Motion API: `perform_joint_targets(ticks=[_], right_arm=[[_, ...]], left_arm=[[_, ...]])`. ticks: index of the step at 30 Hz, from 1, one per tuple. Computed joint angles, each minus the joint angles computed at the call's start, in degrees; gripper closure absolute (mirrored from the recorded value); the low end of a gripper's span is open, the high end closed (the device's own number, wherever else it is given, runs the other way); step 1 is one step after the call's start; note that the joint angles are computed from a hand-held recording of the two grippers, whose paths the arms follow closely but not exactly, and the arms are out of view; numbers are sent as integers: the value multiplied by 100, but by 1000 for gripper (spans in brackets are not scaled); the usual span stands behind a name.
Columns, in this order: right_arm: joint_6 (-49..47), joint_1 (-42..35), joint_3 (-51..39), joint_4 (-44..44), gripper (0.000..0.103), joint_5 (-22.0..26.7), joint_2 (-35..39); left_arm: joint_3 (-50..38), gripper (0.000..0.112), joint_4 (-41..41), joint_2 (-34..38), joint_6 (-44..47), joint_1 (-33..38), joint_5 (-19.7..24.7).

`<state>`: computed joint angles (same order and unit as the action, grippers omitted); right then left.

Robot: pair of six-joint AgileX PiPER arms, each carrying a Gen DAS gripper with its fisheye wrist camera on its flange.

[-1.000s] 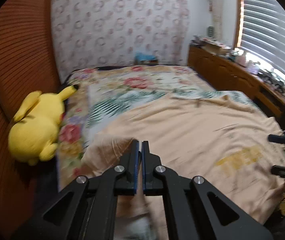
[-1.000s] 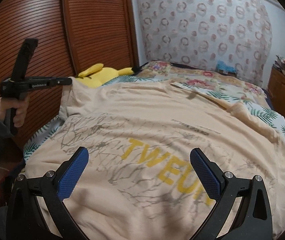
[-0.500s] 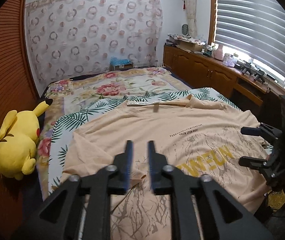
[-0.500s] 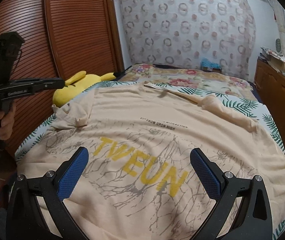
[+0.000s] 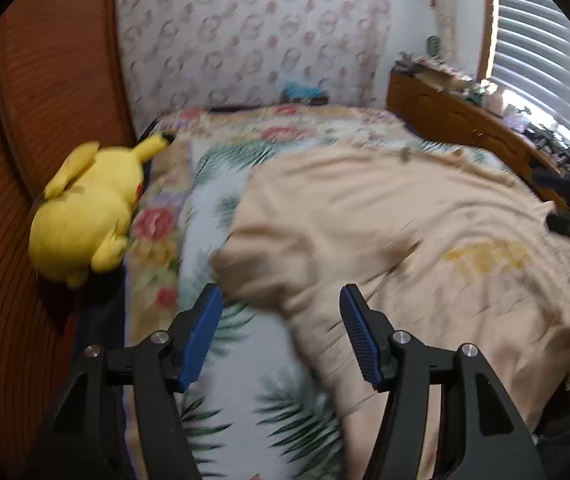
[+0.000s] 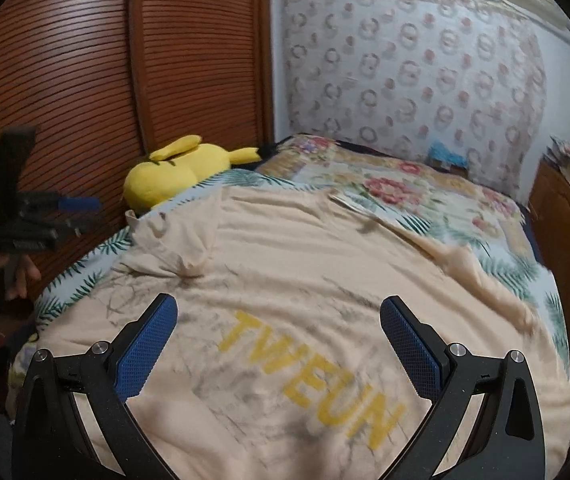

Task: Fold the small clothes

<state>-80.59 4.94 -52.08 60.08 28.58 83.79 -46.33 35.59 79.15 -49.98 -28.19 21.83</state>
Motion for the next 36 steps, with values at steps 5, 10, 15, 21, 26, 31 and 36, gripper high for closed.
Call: perform_joint_targets(ticks=[5,10,15,21,26,31,36], right_arm=[[608,719,-793,-589,15,185,660],[1480,1381,-1797,-1431,38,324,1504],[2255,1722,-2885,-2051,55,616,2529],[2742,1934,-3913,-2354,59,1106,3466],[3155,2035,-4451,-2758,65,1363,3890],[3210,2114,-4599,-3058,79,1378,4053],[2867,2021,-4456,-2827,101,1366,3918]], left_arm=[[412,52,-169,104,20,333,-344],[540,52,-50,235,-121,346,-391],[597,51,68,334,-215,339,-455],[658,40,556,338,-687,236,-556],[651,32,696,371,-794,201,-628],[655,30,816,381,-911,184,-652],[630,29,818,413,-902,206,-674]])
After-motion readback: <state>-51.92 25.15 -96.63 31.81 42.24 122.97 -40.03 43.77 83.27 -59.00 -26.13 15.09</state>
